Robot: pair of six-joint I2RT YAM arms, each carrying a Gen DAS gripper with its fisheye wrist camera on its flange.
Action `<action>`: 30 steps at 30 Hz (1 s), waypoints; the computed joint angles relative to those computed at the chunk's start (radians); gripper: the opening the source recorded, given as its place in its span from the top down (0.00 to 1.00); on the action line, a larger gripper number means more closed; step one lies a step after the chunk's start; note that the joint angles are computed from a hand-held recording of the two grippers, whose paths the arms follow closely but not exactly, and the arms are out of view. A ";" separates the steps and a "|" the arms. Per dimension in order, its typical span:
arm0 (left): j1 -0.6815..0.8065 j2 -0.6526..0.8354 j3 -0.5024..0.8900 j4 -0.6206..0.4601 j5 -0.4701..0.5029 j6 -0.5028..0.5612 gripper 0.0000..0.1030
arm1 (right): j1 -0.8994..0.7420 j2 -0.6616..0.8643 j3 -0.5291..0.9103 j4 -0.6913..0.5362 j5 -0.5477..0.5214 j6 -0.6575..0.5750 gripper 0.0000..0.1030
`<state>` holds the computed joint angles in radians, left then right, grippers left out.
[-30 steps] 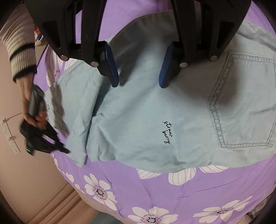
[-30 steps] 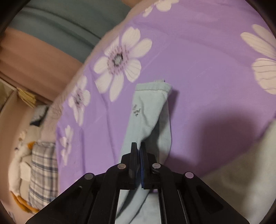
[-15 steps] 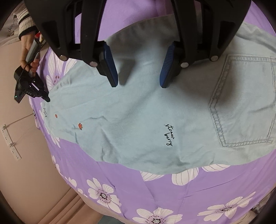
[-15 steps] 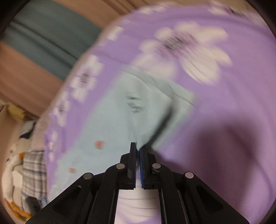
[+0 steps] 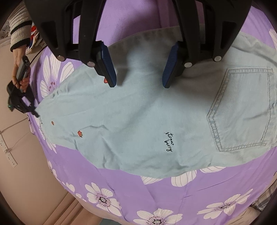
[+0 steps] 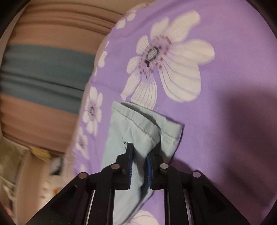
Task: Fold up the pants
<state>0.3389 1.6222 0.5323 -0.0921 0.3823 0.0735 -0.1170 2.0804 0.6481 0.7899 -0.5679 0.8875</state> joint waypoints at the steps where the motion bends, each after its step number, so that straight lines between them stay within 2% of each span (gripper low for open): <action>1: -0.002 0.003 0.002 0.001 -0.003 -0.001 0.47 | 0.003 -0.031 -0.020 0.022 0.017 -0.015 0.96; 3: -0.004 0.011 0.007 0.003 -0.004 -0.003 0.46 | 0.005 -0.090 -0.053 0.029 0.055 -0.054 0.96; 5: -0.007 0.015 0.007 0.009 -0.009 -0.003 0.46 | -0.002 -0.114 -0.042 -0.040 0.065 -0.123 0.96; 6: -0.008 0.017 0.008 0.013 -0.011 -0.001 0.46 | 0.013 -0.120 -0.004 -0.151 0.112 -0.163 0.96; 7: -0.008 0.018 0.006 0.018 -0.011 0.000 0.46 | 0.018 -0.105 0.022 -0.210 0.133 -0.186 0.96; 10: 0.010 0.012 0.000 0.020 0.007 0.006 0.46 | 0.042 -0.033 0.089 -0.273 0.182 -0.228 0.96; 13: 0.076 -0.059 -0.031 0.016 0.068 0.012 0.46 | 0.017 -0.058 0.062 -0.264 0.184 -0.240 0.96; 15: 0.146 -0.122 -0.058 0.016 0.115 0.022 0.46 | 0.030 -0.137 0.008 -0.267 0.285 -0.252 0.80; 17: 0.228 -0.161 -0.064 0.002 0.145 0.038 0.46 | 0.081 -0.248 -0.060 -0.258 0.434 -0.302 0.77; 18: 0.269 -0.172 -0.062 -0.005 0.149 0.050 0.46 | 0.120 -0.302 -0.094 -0.235 0.461 -0.339 0.77; 20: 0.354 -0.167 -0.042 -0.030 0.158 0.079 0.46 | 0.182 -0.336 -0.103 -0.234 0.427 -0.393 0.77; 25: 0.557 -0.116 0.006 -0.070 0.207 0.122 0.46 | 0.491 -0.253 0.045 -0.358 0.358 -0.541 0.77; 29: 0.643 -0.094 0.007 -0.061 0.218 0.160 0.47 | 0.756 -0.075 0.287 -0.460 0.349 -0.615 0.78; 30: 0.663 -0.081 0.003 -0.042 0.212 0.166 0.51 | 0.812 -0.030 0.360 -0.498 0.364 -0.627 0.80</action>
<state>1.0016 1.5411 0.5358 -0.1339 0.5941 0.2391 0.6947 2.0506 1.0078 0.2916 -0.2036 0.2604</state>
